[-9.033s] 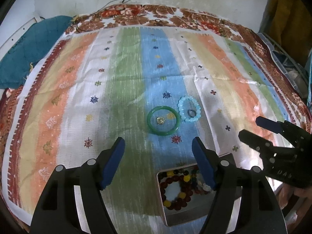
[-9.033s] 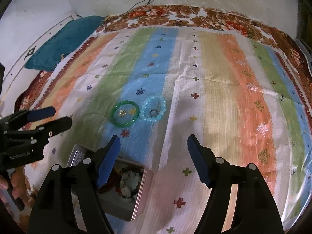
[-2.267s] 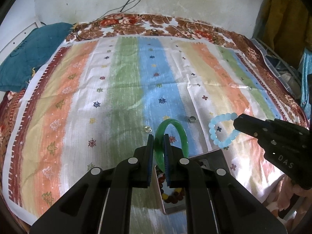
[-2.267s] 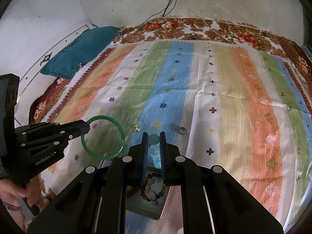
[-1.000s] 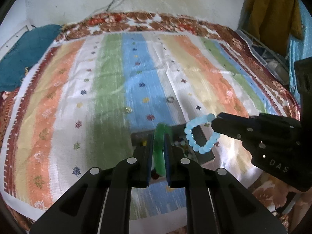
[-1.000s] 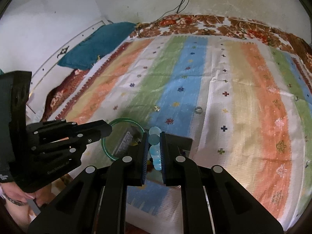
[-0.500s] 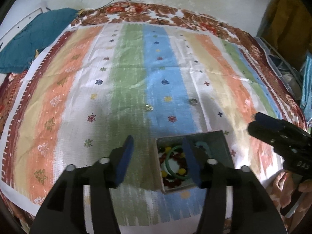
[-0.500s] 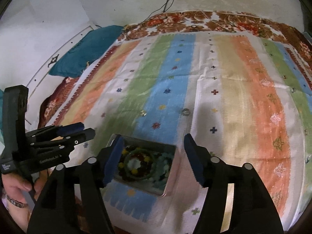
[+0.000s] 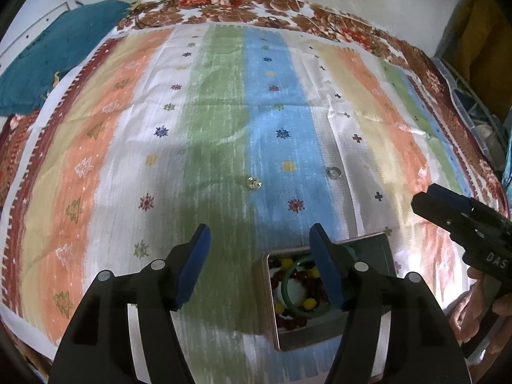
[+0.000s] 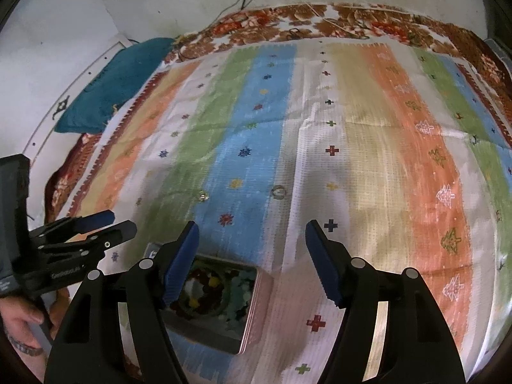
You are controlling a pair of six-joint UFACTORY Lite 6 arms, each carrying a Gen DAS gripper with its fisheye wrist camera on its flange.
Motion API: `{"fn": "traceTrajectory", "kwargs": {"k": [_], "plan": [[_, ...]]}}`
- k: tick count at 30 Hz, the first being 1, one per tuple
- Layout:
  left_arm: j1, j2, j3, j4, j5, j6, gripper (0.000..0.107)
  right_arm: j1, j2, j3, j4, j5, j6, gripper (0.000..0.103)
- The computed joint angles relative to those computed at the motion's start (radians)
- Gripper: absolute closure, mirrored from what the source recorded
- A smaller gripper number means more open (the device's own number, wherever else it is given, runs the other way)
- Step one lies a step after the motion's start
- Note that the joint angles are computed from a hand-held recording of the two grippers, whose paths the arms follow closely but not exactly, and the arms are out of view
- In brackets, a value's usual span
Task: Organize jewelry
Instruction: 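Move both open tools toward the two small silver rings on the cloth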
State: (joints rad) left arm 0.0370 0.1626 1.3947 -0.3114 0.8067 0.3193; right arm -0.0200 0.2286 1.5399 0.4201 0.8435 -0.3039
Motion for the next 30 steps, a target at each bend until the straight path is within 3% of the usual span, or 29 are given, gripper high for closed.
{"fn": "traceTrajectory", "kwargs": {"k": [30], "plan": [[-0.084, 0.29, 0.223, 0.182, -0.017, -0.103, 0.043, 0.075, 0.359, 0.326, -0.212, 0.016, 0.181, 0.034]]}}
